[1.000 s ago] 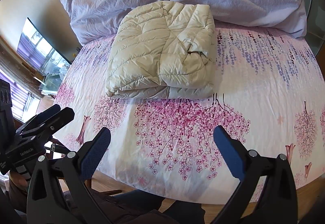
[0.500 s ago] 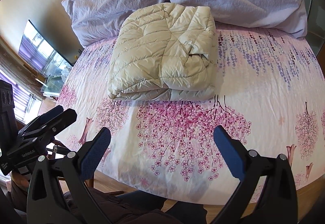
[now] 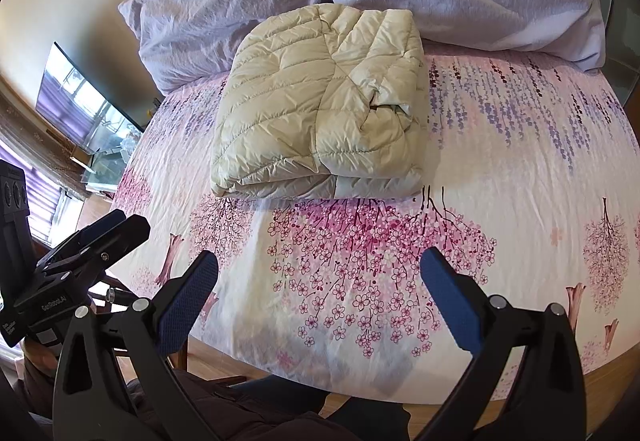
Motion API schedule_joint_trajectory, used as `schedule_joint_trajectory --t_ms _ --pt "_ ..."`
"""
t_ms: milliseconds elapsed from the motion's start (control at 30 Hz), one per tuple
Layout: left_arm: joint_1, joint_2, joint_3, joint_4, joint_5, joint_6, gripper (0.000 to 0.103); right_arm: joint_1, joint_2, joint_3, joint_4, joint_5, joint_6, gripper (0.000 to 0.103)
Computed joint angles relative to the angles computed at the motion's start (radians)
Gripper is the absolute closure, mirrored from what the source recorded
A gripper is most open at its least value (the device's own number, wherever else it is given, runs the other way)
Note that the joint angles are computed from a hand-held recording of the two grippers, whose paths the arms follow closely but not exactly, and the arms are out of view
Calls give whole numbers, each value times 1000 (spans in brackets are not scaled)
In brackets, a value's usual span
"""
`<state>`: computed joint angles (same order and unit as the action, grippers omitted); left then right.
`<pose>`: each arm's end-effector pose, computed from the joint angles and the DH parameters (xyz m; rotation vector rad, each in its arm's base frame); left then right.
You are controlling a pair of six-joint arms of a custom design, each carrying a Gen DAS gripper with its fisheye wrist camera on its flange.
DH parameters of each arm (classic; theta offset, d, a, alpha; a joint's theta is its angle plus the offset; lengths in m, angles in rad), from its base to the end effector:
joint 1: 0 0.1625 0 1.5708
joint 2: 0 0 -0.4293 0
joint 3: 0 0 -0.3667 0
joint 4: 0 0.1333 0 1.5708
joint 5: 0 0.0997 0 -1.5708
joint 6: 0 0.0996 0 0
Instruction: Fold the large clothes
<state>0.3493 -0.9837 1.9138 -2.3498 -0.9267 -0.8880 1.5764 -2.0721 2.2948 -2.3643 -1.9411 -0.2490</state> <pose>-0.4447 -0.3675 0.1322 0.4999 2.5715 -0.6622 0.0989 -0.2848 0.4337 0.1901 -2.6209 0.7045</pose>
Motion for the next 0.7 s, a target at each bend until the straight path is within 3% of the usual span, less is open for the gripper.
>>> schedule_joint_trajectory --t_ms 700 --pt "7 6 -6 3 -8 5 2 0 11 3 -4 -3 10 1"
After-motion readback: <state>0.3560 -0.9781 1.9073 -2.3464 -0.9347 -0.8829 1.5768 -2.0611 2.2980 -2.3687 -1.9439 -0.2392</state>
